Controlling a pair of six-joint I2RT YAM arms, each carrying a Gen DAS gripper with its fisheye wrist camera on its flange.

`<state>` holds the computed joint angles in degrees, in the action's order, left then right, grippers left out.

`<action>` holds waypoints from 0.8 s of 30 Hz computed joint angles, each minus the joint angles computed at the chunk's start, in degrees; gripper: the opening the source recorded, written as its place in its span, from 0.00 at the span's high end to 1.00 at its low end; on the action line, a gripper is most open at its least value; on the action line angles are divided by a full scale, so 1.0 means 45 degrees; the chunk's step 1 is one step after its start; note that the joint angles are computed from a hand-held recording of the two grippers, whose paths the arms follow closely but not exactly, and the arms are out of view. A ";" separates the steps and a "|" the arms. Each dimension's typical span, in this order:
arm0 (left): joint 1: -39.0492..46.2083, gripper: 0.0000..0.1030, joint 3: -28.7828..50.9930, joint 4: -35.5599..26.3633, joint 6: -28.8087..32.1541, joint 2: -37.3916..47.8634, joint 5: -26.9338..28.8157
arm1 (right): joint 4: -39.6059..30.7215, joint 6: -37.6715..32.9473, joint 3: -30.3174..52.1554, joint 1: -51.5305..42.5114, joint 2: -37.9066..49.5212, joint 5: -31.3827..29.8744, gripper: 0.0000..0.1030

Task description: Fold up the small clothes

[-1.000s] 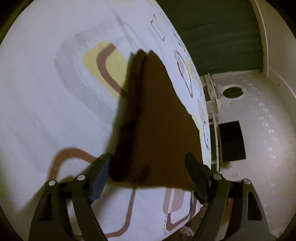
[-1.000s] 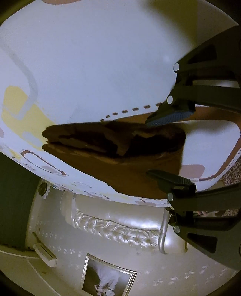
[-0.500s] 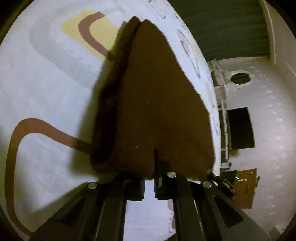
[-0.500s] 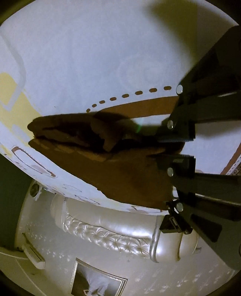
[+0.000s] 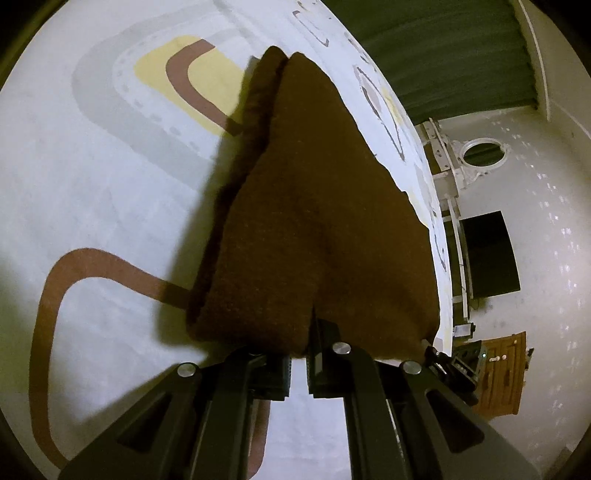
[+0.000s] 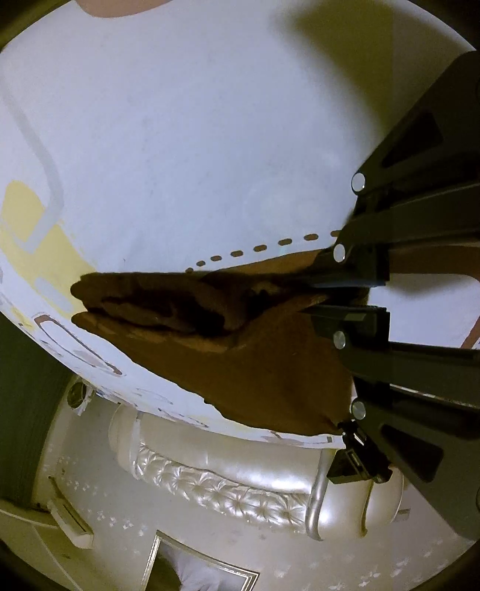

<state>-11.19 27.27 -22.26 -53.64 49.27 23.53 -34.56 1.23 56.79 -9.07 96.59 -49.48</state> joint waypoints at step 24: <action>-0.2066 0.92 0.0411 -0.0384 0.0689 -0.0116 -0.2753 | -0.1019 0.0246 0.0041 0.0494 -0.1366 0.1292 0.82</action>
